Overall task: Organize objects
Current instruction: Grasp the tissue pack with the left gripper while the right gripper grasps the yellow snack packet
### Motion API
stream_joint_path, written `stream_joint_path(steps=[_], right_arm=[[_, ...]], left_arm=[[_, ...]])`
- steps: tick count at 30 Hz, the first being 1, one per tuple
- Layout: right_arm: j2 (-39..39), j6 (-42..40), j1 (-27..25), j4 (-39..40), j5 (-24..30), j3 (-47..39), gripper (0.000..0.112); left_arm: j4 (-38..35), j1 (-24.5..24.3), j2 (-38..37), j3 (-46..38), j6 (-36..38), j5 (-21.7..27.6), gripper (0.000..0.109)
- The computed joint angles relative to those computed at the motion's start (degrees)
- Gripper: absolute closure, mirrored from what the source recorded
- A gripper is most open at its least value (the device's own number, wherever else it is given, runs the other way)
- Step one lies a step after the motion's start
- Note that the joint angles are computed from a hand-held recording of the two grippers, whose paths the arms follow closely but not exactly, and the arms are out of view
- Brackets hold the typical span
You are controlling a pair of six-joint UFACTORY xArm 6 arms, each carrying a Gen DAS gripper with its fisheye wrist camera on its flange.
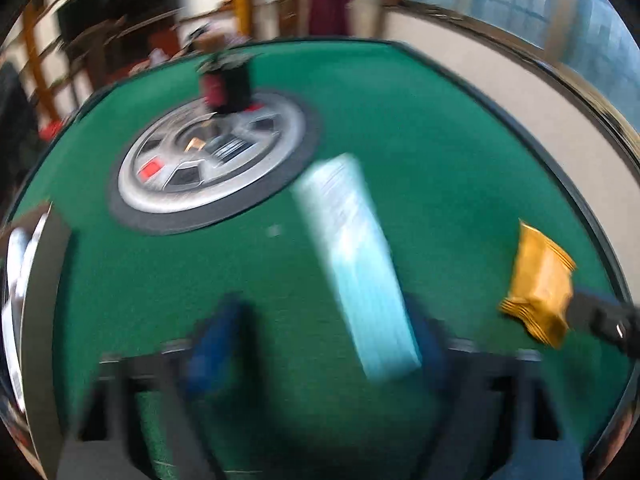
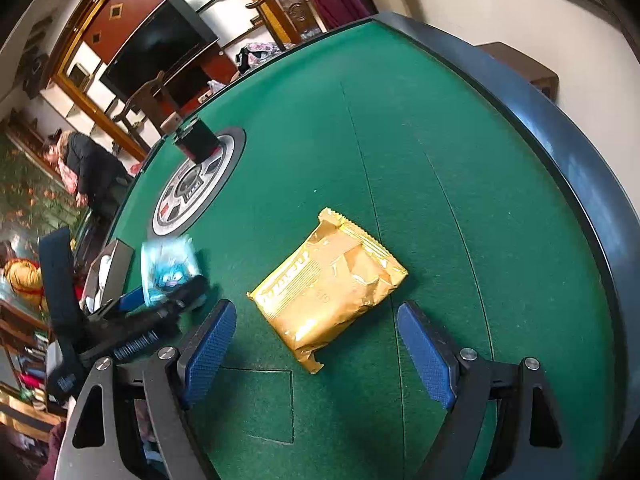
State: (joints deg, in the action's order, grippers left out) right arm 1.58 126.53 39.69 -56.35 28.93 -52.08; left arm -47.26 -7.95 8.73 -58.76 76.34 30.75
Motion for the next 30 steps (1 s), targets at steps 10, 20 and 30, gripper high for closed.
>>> stream_joint_path(steps=[10, 20, 30], right_arm=[[3.96, -2.96, 1.03, 3.79, 4.41, -5.21, 0.022], [13.08, -12.48, 3.02, 11.21, 18.74, -17.94, 0.020], [13.72, -17.06, 4.97, 12.22, 25.25, -19.69, 0.064]], left_arm=[[0.86, 4.85, 2.61, -5.20, -0.76, 11.67, 0.096], [-0.49, 0.99, 2.41, -4.18, 0.81, 6.42, 0.078], [-2.43, 5.99, 3.21, -7.64, 0.55, 14.15, 0.109]])
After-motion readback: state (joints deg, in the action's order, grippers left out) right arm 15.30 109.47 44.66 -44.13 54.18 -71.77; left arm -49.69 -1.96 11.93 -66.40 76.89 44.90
